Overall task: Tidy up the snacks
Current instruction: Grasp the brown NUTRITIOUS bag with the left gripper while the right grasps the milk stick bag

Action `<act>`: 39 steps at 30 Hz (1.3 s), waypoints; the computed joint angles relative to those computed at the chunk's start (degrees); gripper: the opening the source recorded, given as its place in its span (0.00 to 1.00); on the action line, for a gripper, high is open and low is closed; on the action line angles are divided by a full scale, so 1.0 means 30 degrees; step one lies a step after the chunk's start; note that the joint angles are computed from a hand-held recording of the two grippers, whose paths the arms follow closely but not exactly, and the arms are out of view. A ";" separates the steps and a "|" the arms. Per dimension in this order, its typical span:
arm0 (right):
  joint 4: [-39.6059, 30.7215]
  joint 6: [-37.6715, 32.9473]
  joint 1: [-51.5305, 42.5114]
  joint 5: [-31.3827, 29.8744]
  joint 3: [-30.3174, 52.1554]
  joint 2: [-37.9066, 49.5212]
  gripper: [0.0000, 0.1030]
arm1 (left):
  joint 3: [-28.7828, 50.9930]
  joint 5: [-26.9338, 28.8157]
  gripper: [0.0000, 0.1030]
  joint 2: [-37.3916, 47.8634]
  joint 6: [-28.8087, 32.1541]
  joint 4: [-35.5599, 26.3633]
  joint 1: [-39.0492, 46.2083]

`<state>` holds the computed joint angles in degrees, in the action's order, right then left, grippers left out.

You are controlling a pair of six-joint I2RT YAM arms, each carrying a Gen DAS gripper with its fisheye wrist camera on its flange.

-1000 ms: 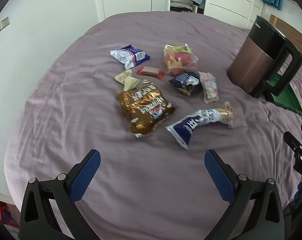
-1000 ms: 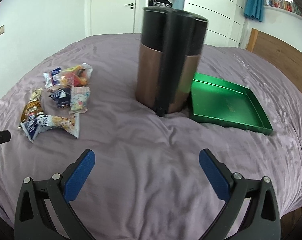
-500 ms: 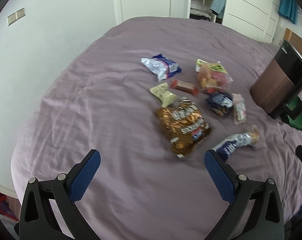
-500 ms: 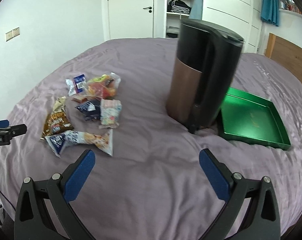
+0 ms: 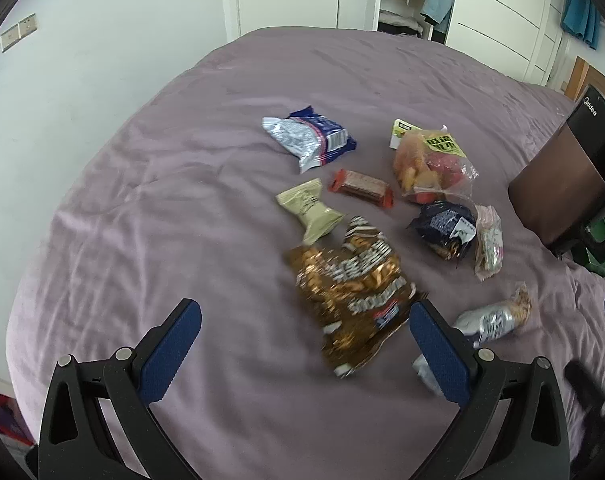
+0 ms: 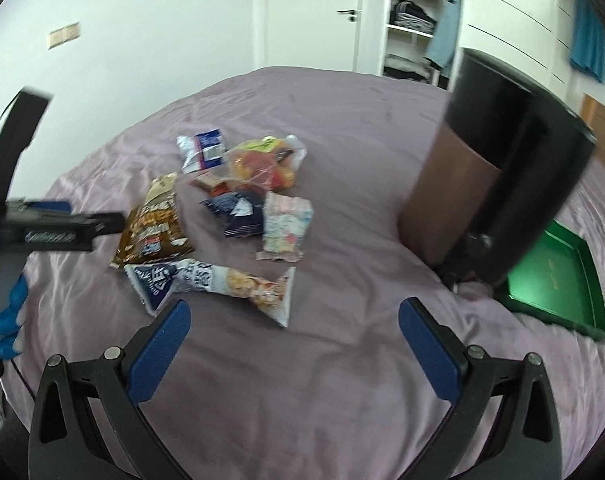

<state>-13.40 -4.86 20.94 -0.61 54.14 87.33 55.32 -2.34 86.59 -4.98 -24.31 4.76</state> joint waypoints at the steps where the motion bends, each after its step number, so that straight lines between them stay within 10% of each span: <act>1: 0.0023 -0.0206 0.0052 -0.0140 0.0137 0.0225 1.00 | 0.0235 -0.0089 0.99 0.0361 -0.0113 0.0055 -0.0192; 39: -0.2696 -0.7845 0.1326 -0.4051 0.7711 0.8491 1.00 | 0.7089 -0.1373 0.99 0.9211 -0.2635 -0.1270 -0.1320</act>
